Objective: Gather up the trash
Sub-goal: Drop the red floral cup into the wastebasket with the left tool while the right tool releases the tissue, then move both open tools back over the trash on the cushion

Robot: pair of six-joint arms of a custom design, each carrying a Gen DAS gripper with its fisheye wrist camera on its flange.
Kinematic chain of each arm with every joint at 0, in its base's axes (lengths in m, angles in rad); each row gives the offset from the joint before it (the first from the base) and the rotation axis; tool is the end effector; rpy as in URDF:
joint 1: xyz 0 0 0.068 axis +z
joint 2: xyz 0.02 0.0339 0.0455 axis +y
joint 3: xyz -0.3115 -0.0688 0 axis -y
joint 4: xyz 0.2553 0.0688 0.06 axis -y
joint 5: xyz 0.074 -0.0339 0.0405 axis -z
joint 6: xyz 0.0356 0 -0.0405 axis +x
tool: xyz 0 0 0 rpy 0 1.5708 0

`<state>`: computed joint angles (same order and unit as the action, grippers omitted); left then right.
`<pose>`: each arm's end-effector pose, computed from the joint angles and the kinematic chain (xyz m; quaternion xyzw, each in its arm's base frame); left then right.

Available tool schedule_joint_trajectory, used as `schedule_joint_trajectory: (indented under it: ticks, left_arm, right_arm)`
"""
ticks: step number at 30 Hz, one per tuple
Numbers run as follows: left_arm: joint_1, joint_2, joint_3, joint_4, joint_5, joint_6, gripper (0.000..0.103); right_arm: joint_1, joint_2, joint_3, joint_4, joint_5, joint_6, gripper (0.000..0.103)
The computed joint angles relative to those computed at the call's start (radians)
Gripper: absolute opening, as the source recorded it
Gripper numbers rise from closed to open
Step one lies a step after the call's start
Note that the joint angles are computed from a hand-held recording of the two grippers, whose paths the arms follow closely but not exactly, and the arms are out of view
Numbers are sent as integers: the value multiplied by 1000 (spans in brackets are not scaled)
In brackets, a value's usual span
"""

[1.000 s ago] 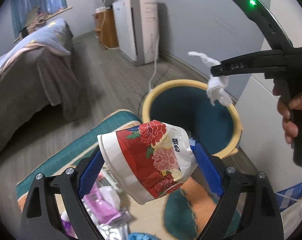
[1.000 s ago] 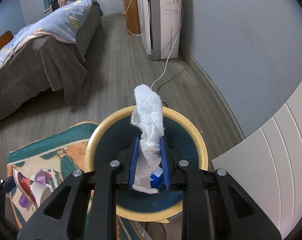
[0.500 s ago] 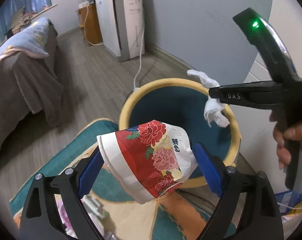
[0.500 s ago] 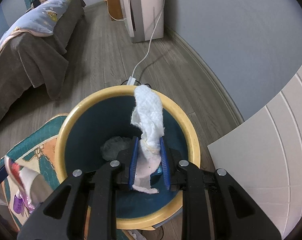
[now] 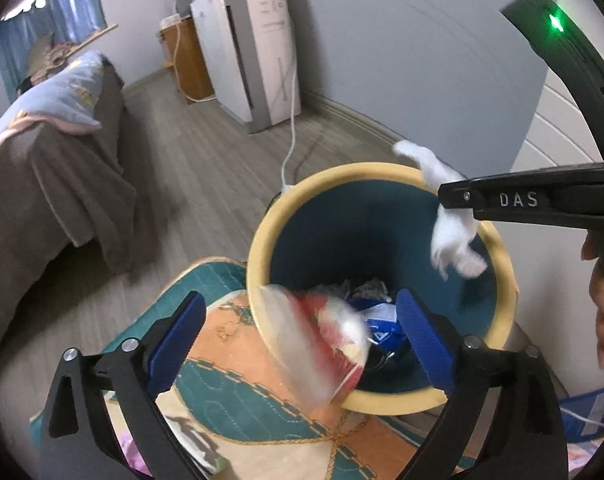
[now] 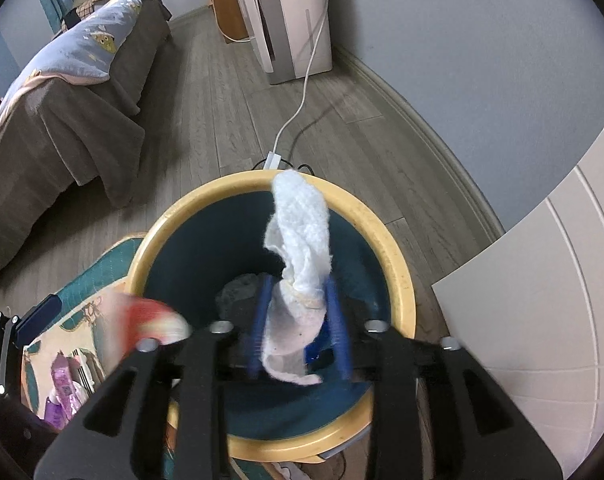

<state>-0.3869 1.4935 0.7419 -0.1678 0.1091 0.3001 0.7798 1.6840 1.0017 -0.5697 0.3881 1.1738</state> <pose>0.2669 -0.1129 0.2066 0.3350 0.8849 -0.0655 0.3170 0.2403 0.2187 0.2070 0.2196 0.9441 0.0225 0.2449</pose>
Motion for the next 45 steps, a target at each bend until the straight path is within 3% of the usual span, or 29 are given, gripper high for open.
schedule_joint_trajectory:
  ticks: [4, 6, 10, 14, 21, 24, 27, 30, 32, 36, 40, 45]
  left_arm:
    - [35, -11, 2, -19, 18, -21, 97]
    - [59, -39, -8, -32, 36, -19, 97]
    - [143, -133, -39, -86, 93, 12, 97]
    - [299, -242, -47, -197, 185, 77, 97]
    - [709, -325, 46, -423, 331, 310, 98]
    - [878, -303, 109, -499, 376, 398, 98]
    - [1027, -277, 162, -562, 419, 484, 98]
    - [1150, -239, 195, -602, 446, 554, 98]
    - [1209, -211, 197, -600, 435, 581, 98]
    - [1283, -145, 214, -613, 454, 616, 98]
    - [1295, -103, 220, -560, 403, 582, 98]
    - [1352, -92, 190, -483, 463, 674, 98]
  right_arm:
    - [4, -1, 13, -15, 14, 7, 66]
    - [7, 3, 23, -26, 25, 2, 83]
    - [20, 11, 51, -49, 39, 1, 97]
    - [42, 35, 114, -72, 59, -30, 97]
    - [106, 108, 267, -205, 125, -48, 97]
    - [147, 142, 344, -311, 152, 9, 97]
    - [190, 177, 440, -445, 176, 145, 97]
    - [248, 262, 603, -663, 210, 296, 97]
    - [294, 309, 687, -722, 221, 325, 97]
    - [356, 409, 857, -763, 215, 270, 97]
    - [413, 550, 1086, -859, 247, 208, 97]
    - [429, 672, 1273, -873, 144, 159, 97]
